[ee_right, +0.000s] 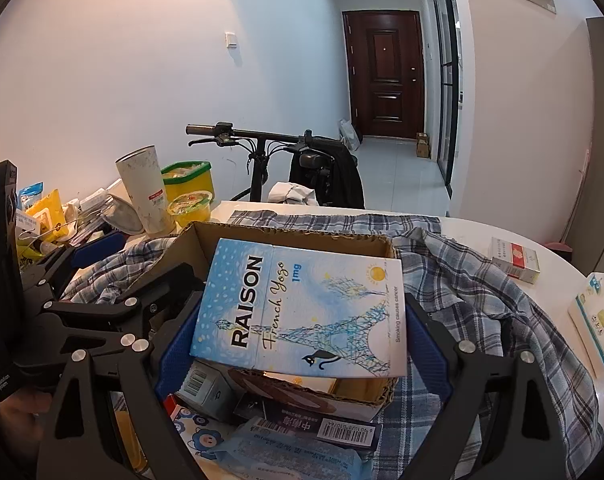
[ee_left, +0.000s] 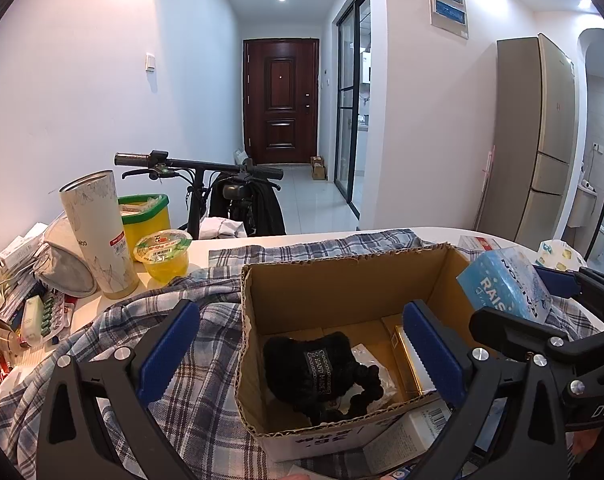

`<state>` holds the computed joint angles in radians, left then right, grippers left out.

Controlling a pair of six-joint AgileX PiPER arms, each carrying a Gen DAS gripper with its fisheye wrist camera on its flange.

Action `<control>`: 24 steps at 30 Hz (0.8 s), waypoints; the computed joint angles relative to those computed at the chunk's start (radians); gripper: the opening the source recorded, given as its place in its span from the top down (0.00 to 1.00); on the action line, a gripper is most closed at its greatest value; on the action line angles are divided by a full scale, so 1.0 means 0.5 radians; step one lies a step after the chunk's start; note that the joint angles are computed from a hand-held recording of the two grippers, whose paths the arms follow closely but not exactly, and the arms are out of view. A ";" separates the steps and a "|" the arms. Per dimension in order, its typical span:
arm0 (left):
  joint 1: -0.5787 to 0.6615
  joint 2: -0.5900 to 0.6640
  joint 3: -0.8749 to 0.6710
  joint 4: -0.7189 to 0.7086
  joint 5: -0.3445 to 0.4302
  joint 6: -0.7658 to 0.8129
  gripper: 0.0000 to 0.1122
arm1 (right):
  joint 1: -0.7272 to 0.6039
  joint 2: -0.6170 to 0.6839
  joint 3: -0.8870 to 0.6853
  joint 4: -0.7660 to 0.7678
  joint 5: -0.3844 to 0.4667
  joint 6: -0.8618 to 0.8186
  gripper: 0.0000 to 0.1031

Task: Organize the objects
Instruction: 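Lower the RAISON box into the cardboard box and open the right tool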

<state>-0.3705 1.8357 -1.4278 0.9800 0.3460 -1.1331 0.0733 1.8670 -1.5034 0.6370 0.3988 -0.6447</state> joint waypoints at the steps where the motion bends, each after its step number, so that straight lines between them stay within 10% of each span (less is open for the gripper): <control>1: -0.001 0.000 0.001 0.003 0.000 -0.002 0.08 | 0.001 -0.003 0.002 -0.003 -0.003 0.003 0.12; 24: -0.004 0.004 -0.008 -0.024 0.004 0.024 0.08 | 0.005 -0.011 0.011 -0.087 -0.038 0.100 0.00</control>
<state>-0.3726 1.8379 -1.4317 0.9678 0.3482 -1.1209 0.0758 1.8613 -1.4977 0.5933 0.3797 -0.5949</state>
